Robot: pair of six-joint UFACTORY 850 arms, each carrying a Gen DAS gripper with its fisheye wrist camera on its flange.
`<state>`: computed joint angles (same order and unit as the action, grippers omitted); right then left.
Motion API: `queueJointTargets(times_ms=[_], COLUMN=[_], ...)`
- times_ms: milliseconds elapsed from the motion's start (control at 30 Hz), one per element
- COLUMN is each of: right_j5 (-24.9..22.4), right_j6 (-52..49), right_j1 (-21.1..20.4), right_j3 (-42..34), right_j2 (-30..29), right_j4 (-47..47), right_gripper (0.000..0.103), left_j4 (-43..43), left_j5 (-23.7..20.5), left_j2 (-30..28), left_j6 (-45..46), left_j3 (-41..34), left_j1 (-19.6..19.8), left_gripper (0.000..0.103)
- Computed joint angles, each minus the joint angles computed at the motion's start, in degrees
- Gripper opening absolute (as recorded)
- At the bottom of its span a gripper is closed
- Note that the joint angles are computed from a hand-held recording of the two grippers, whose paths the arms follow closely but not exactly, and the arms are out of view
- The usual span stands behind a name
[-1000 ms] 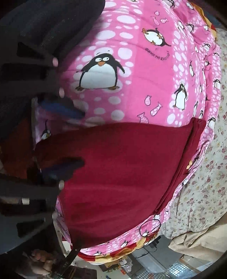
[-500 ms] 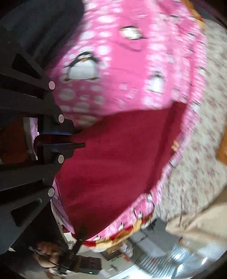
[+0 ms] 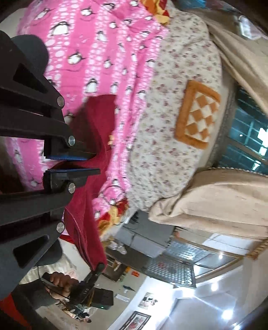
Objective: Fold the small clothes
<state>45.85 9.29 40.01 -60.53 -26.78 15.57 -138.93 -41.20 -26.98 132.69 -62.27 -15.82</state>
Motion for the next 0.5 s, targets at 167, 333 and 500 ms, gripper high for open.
queueJointTargets(times_ms=[167,333,500], right_j5=[-2.87,-10.49,-25.02], right_j6=[2.38,9.36,18.64], right_j1=[-2.43,-7.44,-12.66], right_j3=[-3.54,-14.96,-33.39], right_j2=[-2.37,-11.20,-24.21], right_j4=[-0.03,-0.15,-5.35], right_gripper=[0.008,0.009,0.009], left_j4=[1.43,14.73,43.57], left_j5=[8.62,20.29,30.06], left_j2=[-8.63,-20.48,-34.95], left_j6=[-12.75,-31.13,-61.11], left_j3=[-12.08,-30.00,-51.68], left_j1=[0.07,-0.30,-1.32], left_gripper=[0.000,0.000,0.000])
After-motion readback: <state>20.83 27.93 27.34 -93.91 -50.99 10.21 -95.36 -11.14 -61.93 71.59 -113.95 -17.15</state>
